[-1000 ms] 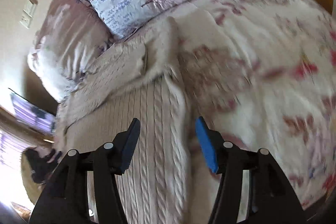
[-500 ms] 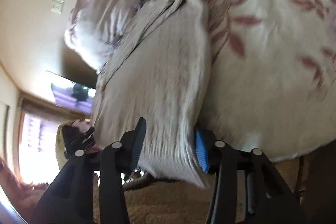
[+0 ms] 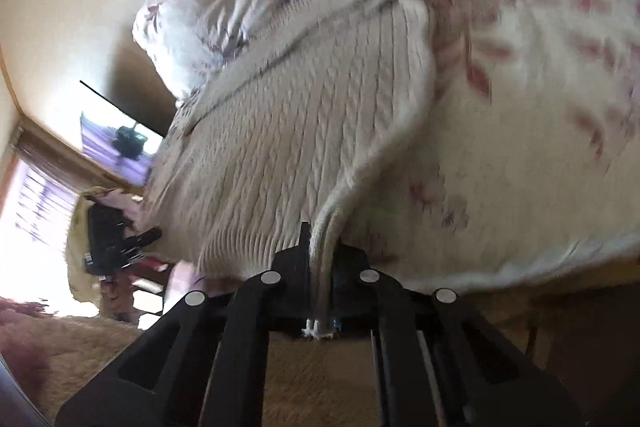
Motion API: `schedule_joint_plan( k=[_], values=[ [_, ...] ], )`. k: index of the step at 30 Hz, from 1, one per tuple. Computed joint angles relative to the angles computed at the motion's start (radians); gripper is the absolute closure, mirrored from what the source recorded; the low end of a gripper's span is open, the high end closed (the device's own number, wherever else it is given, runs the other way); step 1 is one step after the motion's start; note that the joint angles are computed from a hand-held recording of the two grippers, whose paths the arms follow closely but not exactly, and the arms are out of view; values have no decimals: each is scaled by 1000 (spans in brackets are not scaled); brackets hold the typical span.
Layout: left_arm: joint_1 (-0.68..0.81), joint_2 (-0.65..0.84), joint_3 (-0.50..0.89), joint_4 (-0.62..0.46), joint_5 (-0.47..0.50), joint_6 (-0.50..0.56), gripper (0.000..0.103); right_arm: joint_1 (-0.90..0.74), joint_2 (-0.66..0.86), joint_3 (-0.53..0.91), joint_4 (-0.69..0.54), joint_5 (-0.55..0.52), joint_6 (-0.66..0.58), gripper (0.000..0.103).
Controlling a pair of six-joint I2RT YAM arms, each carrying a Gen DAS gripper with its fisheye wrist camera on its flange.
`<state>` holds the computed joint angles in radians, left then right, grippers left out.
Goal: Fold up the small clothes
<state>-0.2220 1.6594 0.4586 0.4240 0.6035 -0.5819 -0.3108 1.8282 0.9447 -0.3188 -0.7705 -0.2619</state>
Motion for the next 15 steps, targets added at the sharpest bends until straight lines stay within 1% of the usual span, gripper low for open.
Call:
schedule_joint_plan(
  k=[4, 6, 8, 11, 13, 15],
  values=[
    [18, -62, 26, -40, -53, 24, 97, 13, -134, -113, 289, 58, 135, 95],
    [44, -95, 51, -68, -93, 45, 97, 30, -167, -148, 421, 120, 188, 95],
    [66, -104, 87, -92, -123, 50, 97, 62, -173, -168, 531, 180, 207, 96],
    [78, -88, 166, -124, -180, 45, 97, 103, -165, -175, 646, 233, 222, 96],
    [96, -69, 217, -127, -203, 46, 97, 112, -165, -179, 696, 252, 217, 96],
    [103, -41, 275, -148, -227, 51, 97, 142, -151, -161, 736, 299, 221, 96]
  ],
)
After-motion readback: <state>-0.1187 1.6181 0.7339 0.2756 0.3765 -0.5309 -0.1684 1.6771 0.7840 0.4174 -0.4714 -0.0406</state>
